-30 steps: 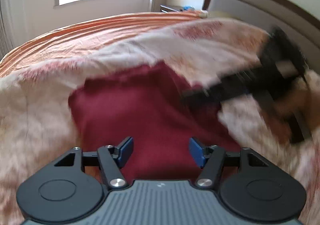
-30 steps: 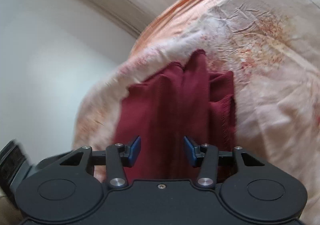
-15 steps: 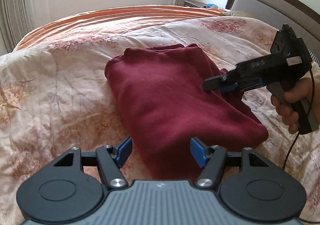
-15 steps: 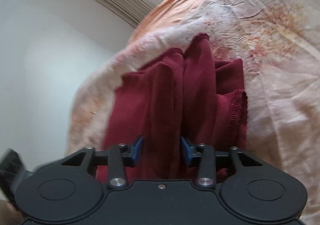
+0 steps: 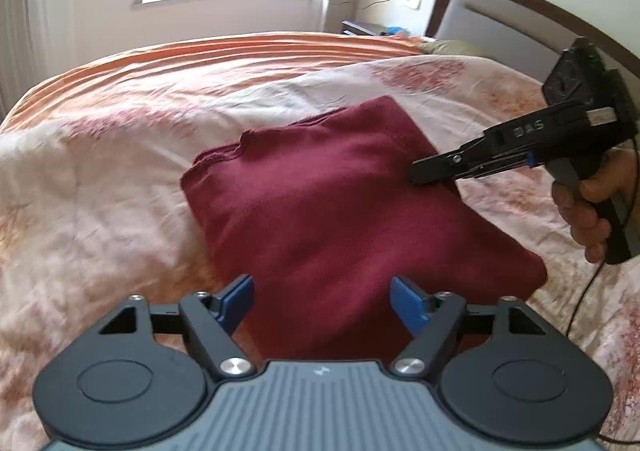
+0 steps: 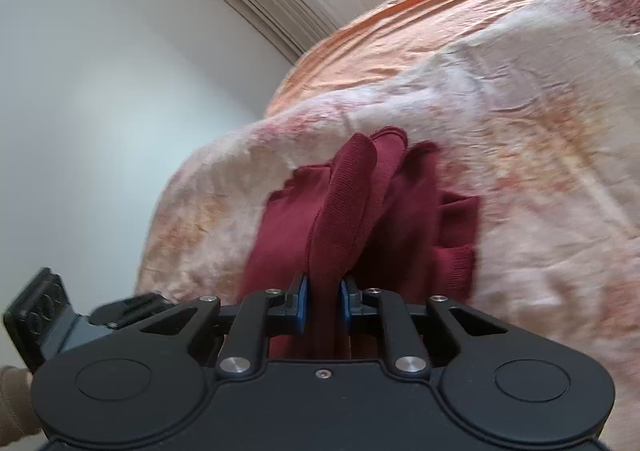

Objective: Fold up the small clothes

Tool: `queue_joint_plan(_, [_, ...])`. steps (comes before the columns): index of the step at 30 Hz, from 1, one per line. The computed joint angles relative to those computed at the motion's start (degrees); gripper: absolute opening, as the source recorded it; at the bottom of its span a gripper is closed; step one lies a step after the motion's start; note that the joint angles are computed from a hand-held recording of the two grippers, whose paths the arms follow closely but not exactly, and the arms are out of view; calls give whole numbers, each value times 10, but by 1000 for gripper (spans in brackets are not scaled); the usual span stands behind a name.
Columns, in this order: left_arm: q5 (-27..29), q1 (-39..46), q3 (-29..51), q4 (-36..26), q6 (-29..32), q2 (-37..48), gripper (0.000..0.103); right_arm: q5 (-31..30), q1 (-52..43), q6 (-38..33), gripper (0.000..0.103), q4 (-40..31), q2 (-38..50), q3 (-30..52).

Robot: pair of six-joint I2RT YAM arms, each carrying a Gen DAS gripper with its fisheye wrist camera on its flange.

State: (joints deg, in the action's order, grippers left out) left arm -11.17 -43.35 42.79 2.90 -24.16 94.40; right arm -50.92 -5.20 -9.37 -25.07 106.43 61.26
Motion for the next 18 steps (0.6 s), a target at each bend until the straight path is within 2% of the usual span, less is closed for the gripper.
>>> queue_joint_plan(4, [19,-11,27,25,12,46,80,52,-5,-24,21,-2,40,8])
queue_joint_plan(6, [25,-16,40,27,11,67,80,40,-15,7,25,28,47,-14])
queue_joint_plan(7, [22,-20,47,27,12,79,80,30,-23,15,31,43,35,-31])
queue_joint_plan(9, [14,-27,53,27,15,93,81,30,-40,17,38,63,-15,-72])
queue_joint_plan(11, [16,-28,55,37,13,106,83,21,-58,0,47,54,-60,-108])
queue_joint_plan(14, [19,-25,54,47,5,117,84,20,-70,-36,48,17,-82,-140])
queue_joint_plan(18, [26,-20,52,41,-14,106,84,66,-82,-81,49,-10,-90,-172])
